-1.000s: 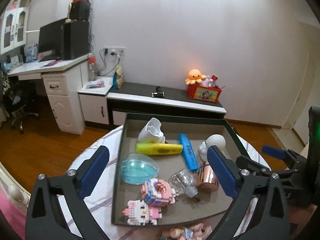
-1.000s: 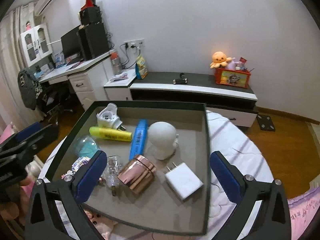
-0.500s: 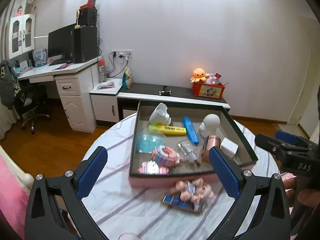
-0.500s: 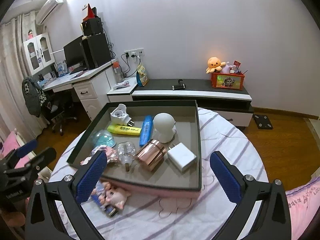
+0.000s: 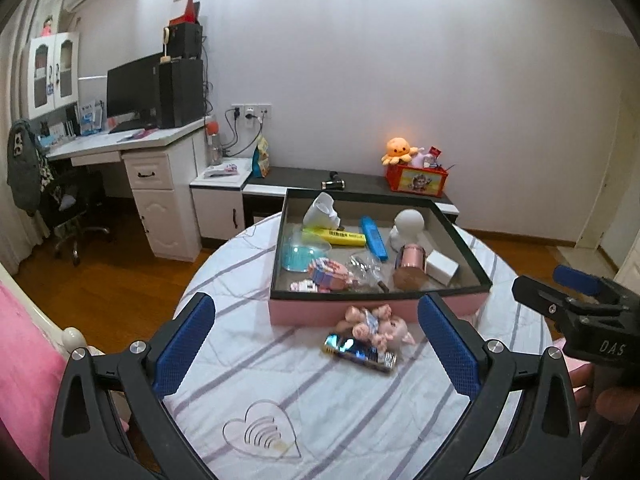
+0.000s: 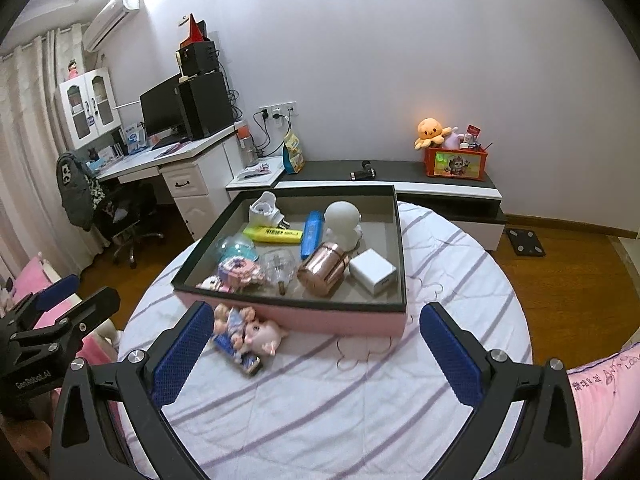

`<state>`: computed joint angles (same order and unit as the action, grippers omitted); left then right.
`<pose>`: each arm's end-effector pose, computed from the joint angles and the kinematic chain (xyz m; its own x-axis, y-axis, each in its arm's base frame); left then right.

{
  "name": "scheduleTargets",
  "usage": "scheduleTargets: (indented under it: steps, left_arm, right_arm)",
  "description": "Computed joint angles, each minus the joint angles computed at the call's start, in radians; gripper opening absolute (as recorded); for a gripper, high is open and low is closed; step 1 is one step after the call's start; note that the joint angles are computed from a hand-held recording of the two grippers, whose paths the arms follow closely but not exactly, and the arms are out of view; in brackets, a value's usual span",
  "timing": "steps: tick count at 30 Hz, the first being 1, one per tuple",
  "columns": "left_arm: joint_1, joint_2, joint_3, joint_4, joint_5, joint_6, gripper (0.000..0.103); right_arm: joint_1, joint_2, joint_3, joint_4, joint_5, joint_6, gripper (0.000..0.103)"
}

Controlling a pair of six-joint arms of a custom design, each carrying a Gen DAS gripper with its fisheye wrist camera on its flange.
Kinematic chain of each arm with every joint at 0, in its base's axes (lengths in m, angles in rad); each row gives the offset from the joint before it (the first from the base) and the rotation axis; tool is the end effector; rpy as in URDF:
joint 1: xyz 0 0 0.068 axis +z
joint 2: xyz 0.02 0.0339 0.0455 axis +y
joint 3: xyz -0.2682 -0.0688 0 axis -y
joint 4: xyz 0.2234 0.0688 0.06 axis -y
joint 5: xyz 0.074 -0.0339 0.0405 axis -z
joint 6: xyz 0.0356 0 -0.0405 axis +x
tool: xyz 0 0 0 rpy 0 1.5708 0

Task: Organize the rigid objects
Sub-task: 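Withdraw both grippers from the box back over the remaining items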

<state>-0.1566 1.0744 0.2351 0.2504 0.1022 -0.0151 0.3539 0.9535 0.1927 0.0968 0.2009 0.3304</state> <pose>0.1744 -0.0312 0.1624 -0.5522 0.0720 -0.8306 0.2306 0.9706 -0.0692 0.1466 0.0466 0.1545 -0.6092 0.1138 -0.7848 0.0058 0.9903 0.1392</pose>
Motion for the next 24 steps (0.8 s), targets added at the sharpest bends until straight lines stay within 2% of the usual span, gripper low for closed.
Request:
scheduleTargets:
  steps: [4, 15, 24]
  left_arm:
    - [0.008, -0.038, -0.027, -0.031, 0.013, -0.005, 0.103]
    - [0.025, -0.121, -0.059, -0.080, 0.010, -0.002, 0.103]
    - [0.021, -0.061, -0.066, -0.038, 0.007, -0.002, 0.103]
  right_arm:
    - [0.032, -0.055, -0.024, -0.038, 0.022, 0.020, 0.103]
    - [0.110, -0.068, -0.033, -0.052, 0.068, 0.054, 0.103]
    - [0.063, -0.070, -0.050, -0.044, 0.044, 0.049, 0.103]
